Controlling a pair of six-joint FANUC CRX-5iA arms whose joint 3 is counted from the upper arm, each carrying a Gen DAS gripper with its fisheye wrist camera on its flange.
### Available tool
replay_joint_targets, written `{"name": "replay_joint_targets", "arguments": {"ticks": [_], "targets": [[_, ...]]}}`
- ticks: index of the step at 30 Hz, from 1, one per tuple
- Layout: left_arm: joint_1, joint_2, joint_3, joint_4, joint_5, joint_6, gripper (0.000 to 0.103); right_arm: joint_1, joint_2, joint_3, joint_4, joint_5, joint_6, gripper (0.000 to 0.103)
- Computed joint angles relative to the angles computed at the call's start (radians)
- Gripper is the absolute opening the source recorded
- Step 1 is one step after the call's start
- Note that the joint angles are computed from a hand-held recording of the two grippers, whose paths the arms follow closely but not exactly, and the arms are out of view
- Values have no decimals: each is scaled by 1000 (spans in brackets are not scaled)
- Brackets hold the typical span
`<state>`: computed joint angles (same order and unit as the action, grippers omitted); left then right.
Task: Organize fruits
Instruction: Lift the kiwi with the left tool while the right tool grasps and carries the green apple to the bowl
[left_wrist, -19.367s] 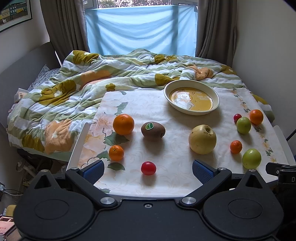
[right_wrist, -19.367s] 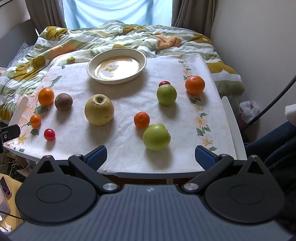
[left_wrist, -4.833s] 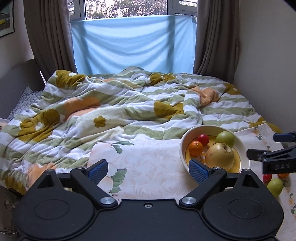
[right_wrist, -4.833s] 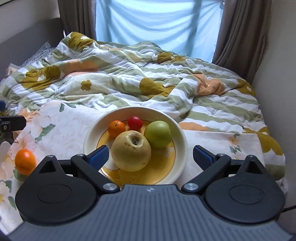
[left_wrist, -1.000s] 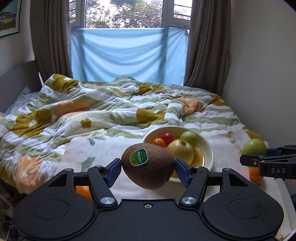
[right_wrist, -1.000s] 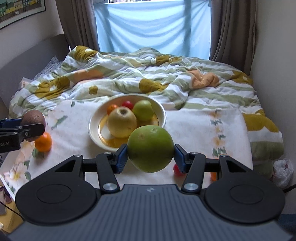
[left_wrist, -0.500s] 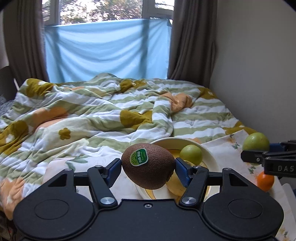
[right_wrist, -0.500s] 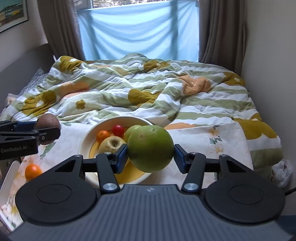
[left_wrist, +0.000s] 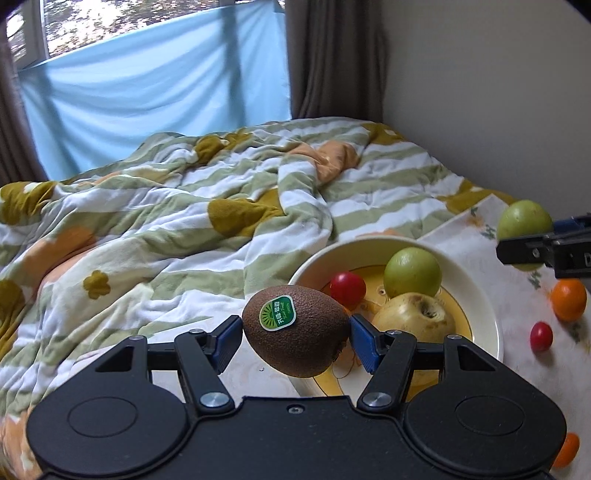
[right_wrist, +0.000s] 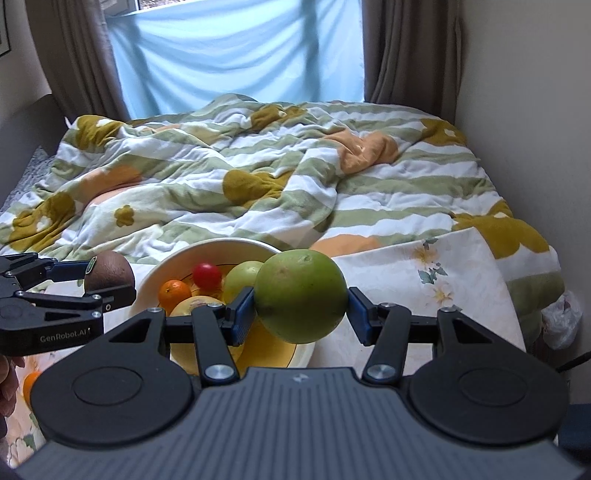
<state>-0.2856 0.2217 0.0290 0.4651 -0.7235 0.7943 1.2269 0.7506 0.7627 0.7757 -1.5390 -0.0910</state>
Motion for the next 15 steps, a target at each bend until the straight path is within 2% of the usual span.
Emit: {"name": "replay_joint_targets", "arguments": {"ticks": [6, 15], "targets": [[10, 27, 16, 21, -57, -66, 68, -10, 41, 63, -13, -30, 1, 68], [-3, 7, -21, -2, -49, -203, 68, -12, 48, 68, -9, -30, -16, 68]]}}
